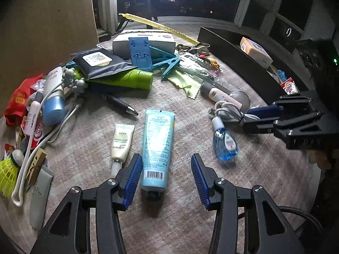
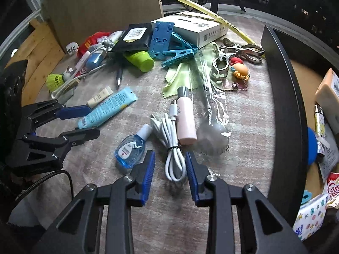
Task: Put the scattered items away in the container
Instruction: 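Grasp the light-blue cream tube with left tool while right grasps the white USB cable, then carry the blue tube and white cable over the black tray while opening both tools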
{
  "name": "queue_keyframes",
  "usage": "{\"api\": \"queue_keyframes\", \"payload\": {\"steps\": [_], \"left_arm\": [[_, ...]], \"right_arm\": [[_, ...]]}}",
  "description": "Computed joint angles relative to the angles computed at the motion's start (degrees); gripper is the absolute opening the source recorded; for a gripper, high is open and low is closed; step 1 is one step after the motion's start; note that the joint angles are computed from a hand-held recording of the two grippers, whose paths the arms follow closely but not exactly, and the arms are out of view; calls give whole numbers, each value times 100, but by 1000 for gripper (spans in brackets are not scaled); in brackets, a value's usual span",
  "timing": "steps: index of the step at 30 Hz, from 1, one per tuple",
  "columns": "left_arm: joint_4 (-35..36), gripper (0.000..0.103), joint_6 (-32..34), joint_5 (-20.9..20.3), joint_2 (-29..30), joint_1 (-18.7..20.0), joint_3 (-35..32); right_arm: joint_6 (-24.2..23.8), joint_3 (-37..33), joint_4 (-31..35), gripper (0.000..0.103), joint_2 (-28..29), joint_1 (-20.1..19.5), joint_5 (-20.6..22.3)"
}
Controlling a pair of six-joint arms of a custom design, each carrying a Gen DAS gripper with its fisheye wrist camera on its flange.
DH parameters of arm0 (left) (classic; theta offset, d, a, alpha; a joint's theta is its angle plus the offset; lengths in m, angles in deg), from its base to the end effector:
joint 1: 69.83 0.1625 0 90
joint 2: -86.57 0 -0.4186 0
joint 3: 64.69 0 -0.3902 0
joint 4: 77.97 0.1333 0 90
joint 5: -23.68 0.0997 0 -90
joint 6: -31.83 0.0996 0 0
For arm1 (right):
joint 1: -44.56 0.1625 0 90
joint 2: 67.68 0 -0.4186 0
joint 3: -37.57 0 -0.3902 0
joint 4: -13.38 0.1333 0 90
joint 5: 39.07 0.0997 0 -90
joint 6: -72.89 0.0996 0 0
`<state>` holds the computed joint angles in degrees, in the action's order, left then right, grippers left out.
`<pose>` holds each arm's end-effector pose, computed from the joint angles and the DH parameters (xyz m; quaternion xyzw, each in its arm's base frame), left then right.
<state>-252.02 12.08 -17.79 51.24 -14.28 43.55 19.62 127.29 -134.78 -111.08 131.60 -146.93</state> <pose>-0.1491 -0.5850 -0.0139 0.0765 0.9050 -0.2651 0.3238 0.0670 -0.6950 0.0956 0.4032 -0.8962 0.0171 0.1842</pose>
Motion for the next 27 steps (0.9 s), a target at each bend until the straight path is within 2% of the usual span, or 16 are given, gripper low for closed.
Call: {"api": "queue_keyframes", "payload": {"steps": [6,7,8,9,10,14,21,27], "left_arm": [[202,44,10,-53,146,124,-275],[216,44,31,15,184,119,-307],[250,40,42,78,209,107,-330],[274,31,36,131,221,95,-337],[247,30,17,137,213,93,-319],[-7,29,-216,-61,94,135,-138],[-177,29,-492,79,-57,-34,101],[-331,29,-348,78,-63,-189,-55]], "right_arm": [[-138,-42,-250,29,162,33,-108],[-131,-16,-299,22,161,45,-142],[-104,4,-296,18,144,43,-134],[-69,30,-265,18,108,30,-99],[-36,62,-246,17,66,15,-60],[114,179,-177,16,-134,-34,141],[397,243,-211,16,-450,-92,498],[682,144,-347,16,-626,-195,703]]}}
